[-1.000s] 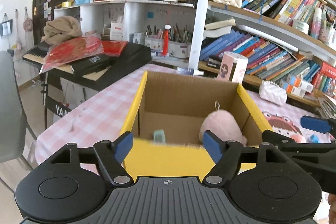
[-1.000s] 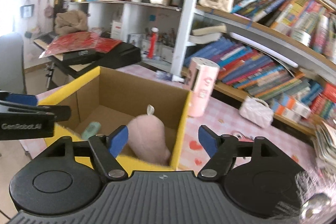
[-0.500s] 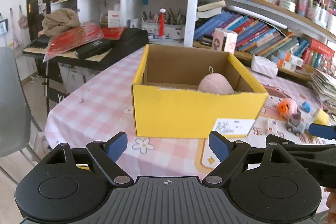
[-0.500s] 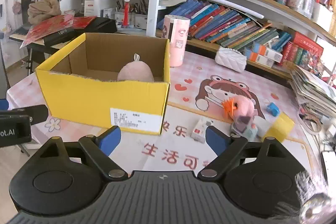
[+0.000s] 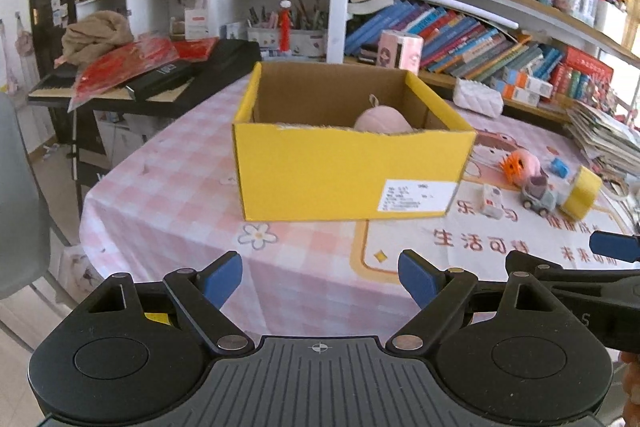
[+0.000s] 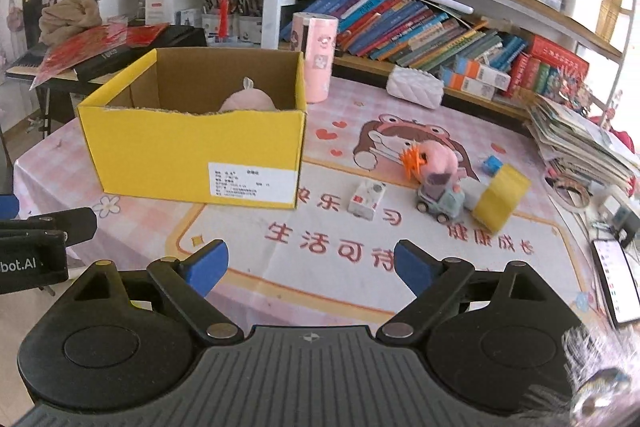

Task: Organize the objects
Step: 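Move both tools back toward the remaining objects on the table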

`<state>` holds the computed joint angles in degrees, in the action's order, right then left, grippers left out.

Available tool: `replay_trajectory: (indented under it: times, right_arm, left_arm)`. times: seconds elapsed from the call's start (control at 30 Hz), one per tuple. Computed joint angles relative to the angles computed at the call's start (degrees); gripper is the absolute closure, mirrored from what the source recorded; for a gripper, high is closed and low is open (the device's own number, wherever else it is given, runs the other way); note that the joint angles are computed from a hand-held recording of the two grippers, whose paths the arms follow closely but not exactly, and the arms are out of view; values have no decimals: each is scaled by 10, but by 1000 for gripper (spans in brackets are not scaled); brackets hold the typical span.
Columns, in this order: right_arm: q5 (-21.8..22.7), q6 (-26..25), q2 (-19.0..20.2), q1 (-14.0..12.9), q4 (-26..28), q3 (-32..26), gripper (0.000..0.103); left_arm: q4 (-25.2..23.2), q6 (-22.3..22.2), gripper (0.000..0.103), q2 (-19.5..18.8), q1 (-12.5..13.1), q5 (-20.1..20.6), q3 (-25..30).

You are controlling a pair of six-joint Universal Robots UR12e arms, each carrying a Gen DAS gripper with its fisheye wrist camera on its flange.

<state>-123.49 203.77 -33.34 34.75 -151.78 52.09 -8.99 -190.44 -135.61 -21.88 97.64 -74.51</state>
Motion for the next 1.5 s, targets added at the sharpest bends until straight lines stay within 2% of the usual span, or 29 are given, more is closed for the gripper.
replay_trajectory:
  times: [0.5, 1.13, 1.5]
  right_arm:
    - [-43, 85, -40, 6, 26, 70, 13]
    - [-88, 212, -90, -10, 77, 153, 12]
    - [-70, 189, -97, -30, 64, 163, 12]
  left_arm:
    - [-4, 36, 16, 3, -7, -52, -8]
    - [-51, 104, 16, -32, -29, -124, 60]
    - [-83, 86, 16, -63, -41, -109, 120]
